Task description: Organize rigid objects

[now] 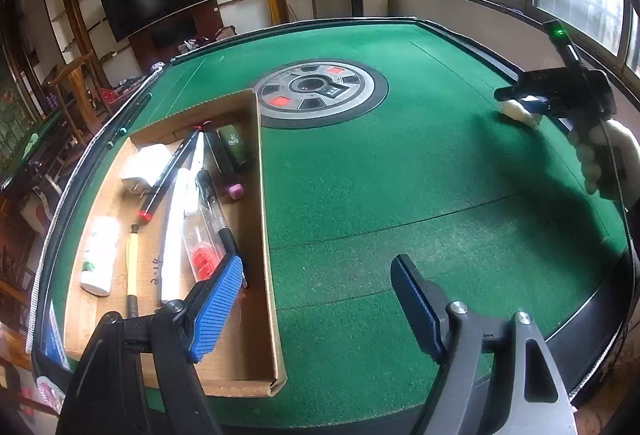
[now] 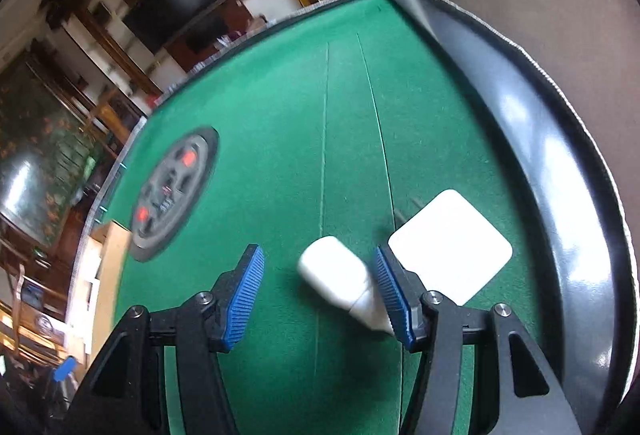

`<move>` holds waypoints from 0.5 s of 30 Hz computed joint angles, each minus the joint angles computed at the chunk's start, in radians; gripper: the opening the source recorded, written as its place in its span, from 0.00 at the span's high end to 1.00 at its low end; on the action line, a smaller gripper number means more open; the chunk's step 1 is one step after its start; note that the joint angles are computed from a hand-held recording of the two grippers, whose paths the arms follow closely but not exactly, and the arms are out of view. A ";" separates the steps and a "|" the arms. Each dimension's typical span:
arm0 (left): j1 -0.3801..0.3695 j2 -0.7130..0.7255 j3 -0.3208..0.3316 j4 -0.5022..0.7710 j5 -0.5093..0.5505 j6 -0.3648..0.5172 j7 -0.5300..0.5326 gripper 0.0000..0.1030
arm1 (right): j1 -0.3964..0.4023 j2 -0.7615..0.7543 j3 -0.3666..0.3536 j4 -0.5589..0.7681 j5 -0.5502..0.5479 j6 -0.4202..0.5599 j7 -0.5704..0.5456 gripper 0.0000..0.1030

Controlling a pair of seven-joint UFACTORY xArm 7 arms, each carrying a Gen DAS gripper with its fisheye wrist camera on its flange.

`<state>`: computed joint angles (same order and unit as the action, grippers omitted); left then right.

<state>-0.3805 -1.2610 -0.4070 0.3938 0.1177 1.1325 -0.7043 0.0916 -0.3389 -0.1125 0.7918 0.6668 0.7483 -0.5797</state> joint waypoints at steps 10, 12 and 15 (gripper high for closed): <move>-0.017 -0.032 0.046 -0.031 -0.043 -0.022 0.008 0.22 | 0.076 -0.161 -0.007 -0.116 -0.046 0.104 0.122 0.62; -0.026 -0.039 0.054 -0.036 -0.057 -0.025 0.015 0.22 | 0.119 -0.177 -0.073 -0.122 0.067 0.237 0.060 0.62; -0.043 -0.052 0.062 -0.042 -0.082 -0.024 0.028 0.22 | 0.081 -0.247 -0.072 -0.150 0.130 0.208 -0.002 0.60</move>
<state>-0.4235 -1.3126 -0.3452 0.3520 0.0357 1.1085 -0.6768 0.1725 -0.5858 -0.1847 0.6420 0.7965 0.9562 -0.5820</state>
